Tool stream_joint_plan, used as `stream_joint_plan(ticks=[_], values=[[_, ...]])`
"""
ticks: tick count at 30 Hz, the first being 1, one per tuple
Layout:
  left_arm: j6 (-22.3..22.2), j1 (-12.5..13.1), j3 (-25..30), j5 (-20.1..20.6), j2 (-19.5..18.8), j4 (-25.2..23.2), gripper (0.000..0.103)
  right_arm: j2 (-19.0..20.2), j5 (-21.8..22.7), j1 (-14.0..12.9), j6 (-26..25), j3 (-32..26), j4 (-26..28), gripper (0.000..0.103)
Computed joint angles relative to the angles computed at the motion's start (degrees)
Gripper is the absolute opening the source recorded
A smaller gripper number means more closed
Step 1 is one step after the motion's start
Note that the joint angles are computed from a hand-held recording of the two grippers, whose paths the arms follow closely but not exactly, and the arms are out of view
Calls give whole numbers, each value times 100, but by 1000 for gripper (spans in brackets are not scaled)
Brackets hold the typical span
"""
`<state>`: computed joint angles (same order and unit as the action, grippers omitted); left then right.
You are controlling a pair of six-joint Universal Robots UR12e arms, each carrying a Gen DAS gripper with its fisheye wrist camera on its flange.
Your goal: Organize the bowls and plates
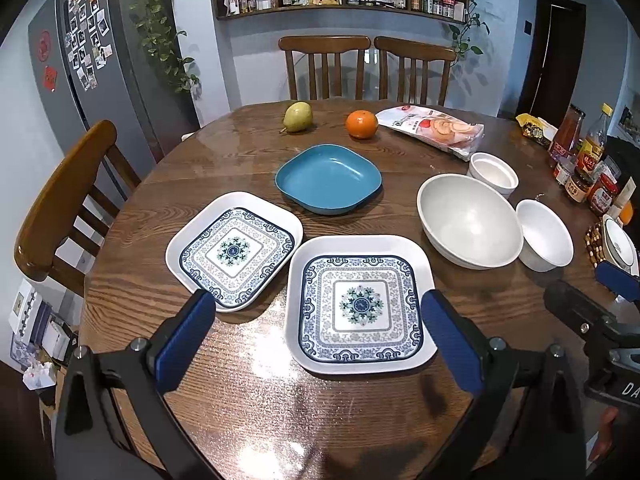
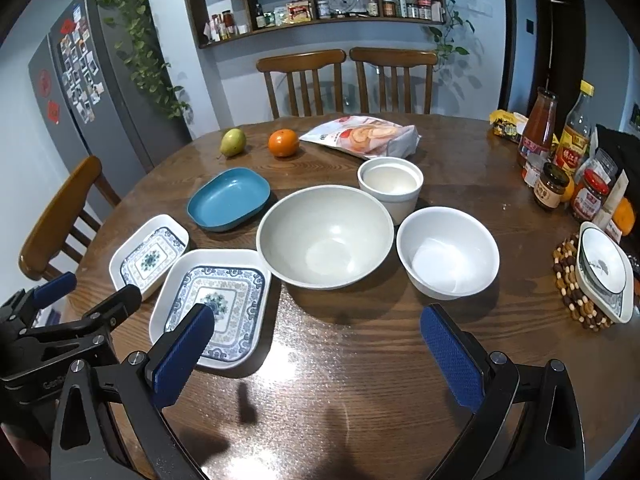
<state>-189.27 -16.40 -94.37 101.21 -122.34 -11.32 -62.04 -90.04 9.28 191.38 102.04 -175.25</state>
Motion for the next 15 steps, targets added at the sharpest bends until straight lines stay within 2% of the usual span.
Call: stream_joint_plan(ticks=[15], values=[[25, 25, 39, -46, -14, -59, 102, 32, 48, 26, 15, -72, 56, 103]])
